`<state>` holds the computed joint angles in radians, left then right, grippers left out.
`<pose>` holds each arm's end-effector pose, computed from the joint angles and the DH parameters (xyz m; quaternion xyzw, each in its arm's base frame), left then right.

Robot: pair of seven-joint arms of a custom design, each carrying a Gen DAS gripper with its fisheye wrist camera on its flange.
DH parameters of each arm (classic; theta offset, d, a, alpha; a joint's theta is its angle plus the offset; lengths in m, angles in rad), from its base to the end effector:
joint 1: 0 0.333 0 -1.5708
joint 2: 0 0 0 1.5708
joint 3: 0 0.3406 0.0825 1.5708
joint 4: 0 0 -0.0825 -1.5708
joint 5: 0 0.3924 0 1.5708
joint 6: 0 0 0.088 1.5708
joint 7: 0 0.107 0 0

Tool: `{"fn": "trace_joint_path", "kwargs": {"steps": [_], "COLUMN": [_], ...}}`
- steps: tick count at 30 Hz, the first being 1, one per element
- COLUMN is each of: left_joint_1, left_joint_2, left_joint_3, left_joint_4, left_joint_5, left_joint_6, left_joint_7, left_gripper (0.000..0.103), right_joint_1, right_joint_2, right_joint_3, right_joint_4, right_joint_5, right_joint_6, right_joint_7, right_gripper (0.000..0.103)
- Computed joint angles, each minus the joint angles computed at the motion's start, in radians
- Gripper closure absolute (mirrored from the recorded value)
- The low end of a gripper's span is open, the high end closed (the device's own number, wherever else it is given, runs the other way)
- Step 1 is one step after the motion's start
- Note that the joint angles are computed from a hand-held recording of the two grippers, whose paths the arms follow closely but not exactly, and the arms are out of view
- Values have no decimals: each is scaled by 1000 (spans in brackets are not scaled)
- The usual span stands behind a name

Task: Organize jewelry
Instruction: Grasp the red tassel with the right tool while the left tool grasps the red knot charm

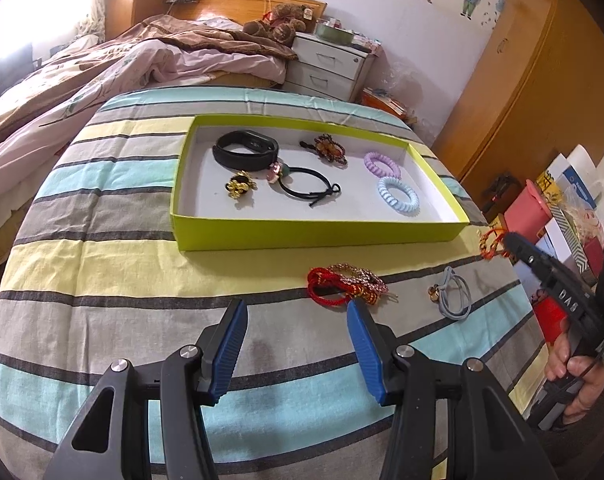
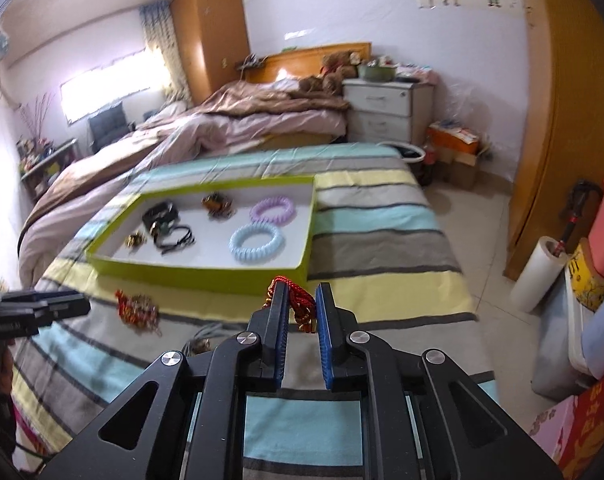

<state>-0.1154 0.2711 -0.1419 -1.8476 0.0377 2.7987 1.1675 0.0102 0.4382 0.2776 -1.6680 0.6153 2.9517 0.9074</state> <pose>0.6632 -0.1670 0.4789 -0.7092 0.6203 -0.3030 0.1426 0.7181 0.1370 0.4670 -0.7252 0.5260 -0.1939 0.3997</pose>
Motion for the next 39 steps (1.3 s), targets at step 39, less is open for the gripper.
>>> {"fn": "trace_joint_path", "kwargs": {"steps": [39], "left_joint_1": [-58], "left_joint_2": [124], "left_joint_3": [15], "left_joint_4": [167], "left_joint_5": [125], "left_joint_6": [-106], "left_joint_7": [10], "left_gripper": [72], "right_joint_1": [3], "right_joint_2": [-11], "right_joint_3": [-12], "right_joint_4": [7], "right_joint_5": [191], "right_joint_6": [-75], "right_joint_7": [-130], "right_gripper": [89]}}
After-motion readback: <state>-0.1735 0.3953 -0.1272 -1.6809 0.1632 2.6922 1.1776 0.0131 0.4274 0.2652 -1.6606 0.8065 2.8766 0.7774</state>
